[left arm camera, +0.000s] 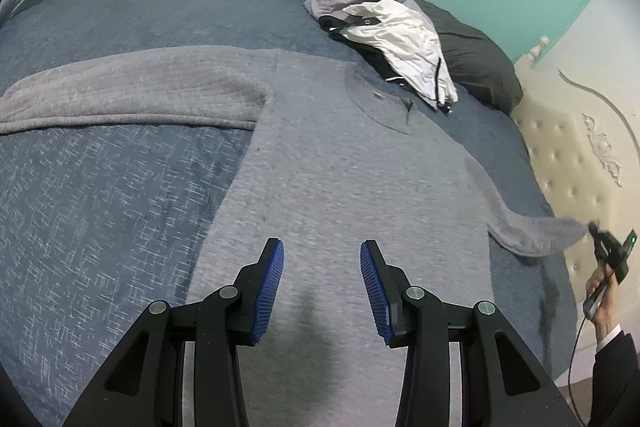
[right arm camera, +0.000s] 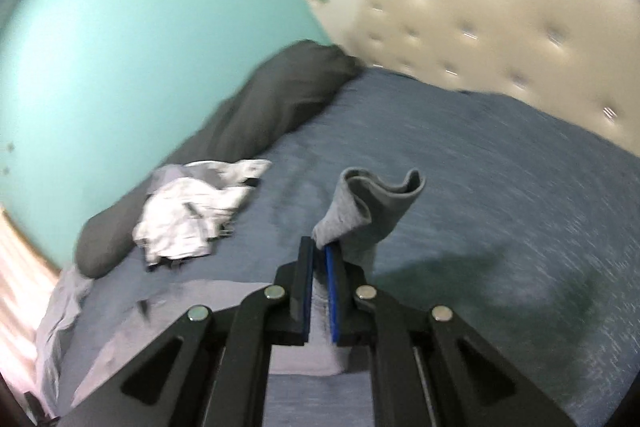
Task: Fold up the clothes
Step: 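Lift the sleeve with the right gripper and fold it across the sweater body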
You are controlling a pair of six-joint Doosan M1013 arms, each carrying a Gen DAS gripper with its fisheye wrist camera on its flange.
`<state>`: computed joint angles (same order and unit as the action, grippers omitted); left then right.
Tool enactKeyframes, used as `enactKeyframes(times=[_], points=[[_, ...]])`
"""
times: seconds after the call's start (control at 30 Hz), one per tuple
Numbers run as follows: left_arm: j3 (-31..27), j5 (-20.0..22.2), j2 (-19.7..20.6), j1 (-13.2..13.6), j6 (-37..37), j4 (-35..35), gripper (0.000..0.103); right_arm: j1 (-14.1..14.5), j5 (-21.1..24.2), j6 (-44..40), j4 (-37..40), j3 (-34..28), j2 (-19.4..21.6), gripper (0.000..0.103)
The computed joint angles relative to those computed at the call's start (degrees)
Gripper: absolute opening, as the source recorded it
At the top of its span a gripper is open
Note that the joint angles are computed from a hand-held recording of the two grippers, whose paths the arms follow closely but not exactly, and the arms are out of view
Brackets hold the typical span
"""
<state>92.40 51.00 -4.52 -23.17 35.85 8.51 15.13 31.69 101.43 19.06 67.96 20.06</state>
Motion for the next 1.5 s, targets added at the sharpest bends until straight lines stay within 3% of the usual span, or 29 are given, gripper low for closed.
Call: enactKeyframes(times=[0.07,0.17,0.57,0.73,0.87,1.0,1.5], points=[[-0.1,-1.0,0.0,0.4,1.0,-2.7,0.044,1.2,1.9,-6.8,6.1,-2.5,0.8,0.006],[-0.4,-1.8,-0.1,0.3,2.0,-3.9,0.044,3.9,4.1,-12.1,9.4,-5.5,2.0,0.006],[0.8,-4.2,-0.5,1.1,7.2,-10.3,0.045,15.3,16.9,-23.3,19.2,-18.6,9.9,0.006],[2.3,-4.9,-0.8,2.6,7.5,-12.3,0.045,20.2,25.3,-25.3,18.0,-22.5,14.0,0.006],[3.2,-4.9,-0.7,3.3,8.9,-13.5,0.045,23.0,29.2,-26.1,15.8,-21.6,15.4,0.006],[3.7,-4.5,0.1,3.8,11.2,-15.7,0.045,24.2,30.2,-24.9,14.7,-20.0,16.2,0.006],[1.5,-4.4,5.1,4.2,18.8,-21.5,0.045,23.8,28.2,-22.4,15.7,-10.4,14.0,0.01]])
